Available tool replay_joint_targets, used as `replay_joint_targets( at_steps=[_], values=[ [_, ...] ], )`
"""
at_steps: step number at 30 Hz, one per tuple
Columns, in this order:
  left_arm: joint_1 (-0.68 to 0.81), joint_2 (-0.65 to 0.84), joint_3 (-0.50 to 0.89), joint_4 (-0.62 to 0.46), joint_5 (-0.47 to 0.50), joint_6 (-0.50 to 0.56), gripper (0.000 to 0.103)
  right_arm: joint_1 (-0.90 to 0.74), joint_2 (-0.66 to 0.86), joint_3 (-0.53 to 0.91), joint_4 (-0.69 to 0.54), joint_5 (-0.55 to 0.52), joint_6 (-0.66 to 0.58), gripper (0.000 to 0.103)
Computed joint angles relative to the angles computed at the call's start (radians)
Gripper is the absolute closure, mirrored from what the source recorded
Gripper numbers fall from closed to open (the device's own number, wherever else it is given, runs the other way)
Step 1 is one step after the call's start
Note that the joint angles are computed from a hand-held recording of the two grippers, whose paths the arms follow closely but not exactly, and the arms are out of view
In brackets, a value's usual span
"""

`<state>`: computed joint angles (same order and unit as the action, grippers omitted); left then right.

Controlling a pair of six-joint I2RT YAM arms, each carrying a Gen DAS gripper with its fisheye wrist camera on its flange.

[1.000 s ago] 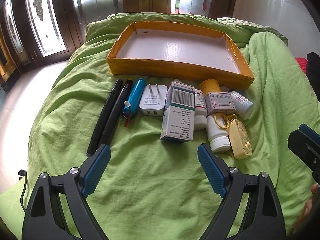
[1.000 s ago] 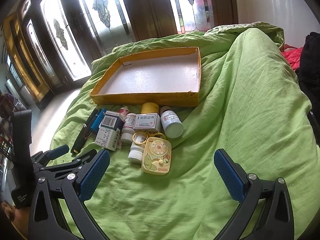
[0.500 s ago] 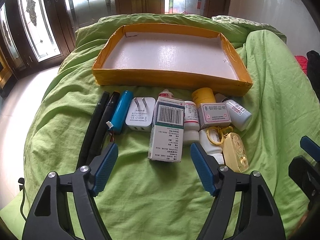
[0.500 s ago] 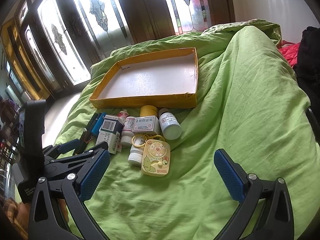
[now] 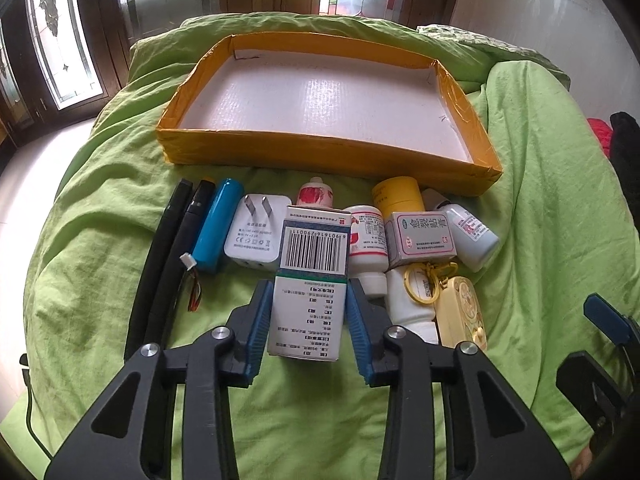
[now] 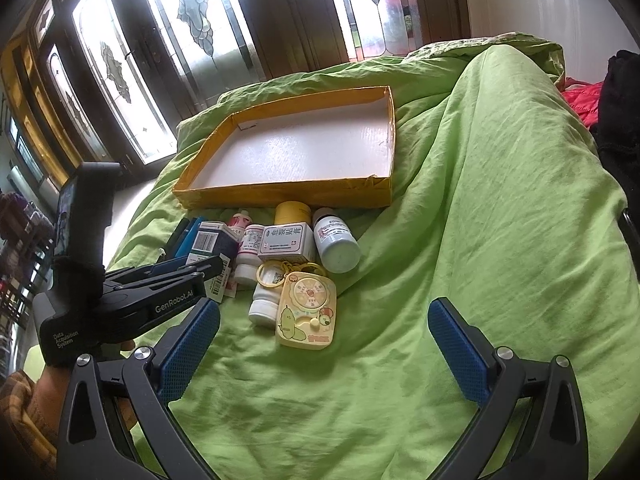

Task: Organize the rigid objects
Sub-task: 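Grasp the white barcoded medicine box with the left gripper, then grasp the yellow cartoon keychain toy with the right gripper while the left holds the box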

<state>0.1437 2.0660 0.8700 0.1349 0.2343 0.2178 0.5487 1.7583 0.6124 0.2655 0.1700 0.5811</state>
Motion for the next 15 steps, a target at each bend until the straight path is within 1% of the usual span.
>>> replay_joint_targets(
  at_steps=[3,5,6,8,9,11,12,13,15],
  values=[
    [0.051,-0.068,-0.074,0.001,0.033,0.046,0.069,-0.011,-0.002,-0.006,0.012,-0.04,-0.005,0.003],
    [0.102,-0.091,-0.128,0.014,0.061,0.081,0.069,-0.017,0.003,-0.001,0.01,-0.064,-0.012,0.01],
    [0.122,-0.084,-0.139,0.012,0.068,0.087,0.069,-0.022,0.01,0.01,-0.004,-0.074,-0.016,0.012],
    [0.151,-0.059,-0.124,-0.021,0.085,0.073,0.069,-0.028,0.032,0.044,-0.044,-0.09,-0.017,0.019],
    [0.152,-0.062,-0.124,-0.012,0.09,0.065,0.069,-0.035,0.04,0.064,-0.068,-0.101,-0.022,0.021],
    [0.142,-0.067,-0.136,0.018,0.09,0.058,0.069,-0.06,0.061,0.111,-0.117,-0.15,-0.038,0.03],
    [0.135,-0.061,-0.139,0.028,0.084,0.064,0.069,-0.08,0.081,0.151,-0.166,-0.19,-0.046,0.034],
    [0.124,-0.053,-0.141,0.035,0.07,0.07,0.069,-0.1,0.099,0.185,-0.205,-0.231,-0.053,0.044],
    [0.109,-0.044,-0.138,0.033,0.055,0.078,0.069,-0.137,0.134,0.241,-0.257,-0.292,-0.066,0.046]
  ],
)
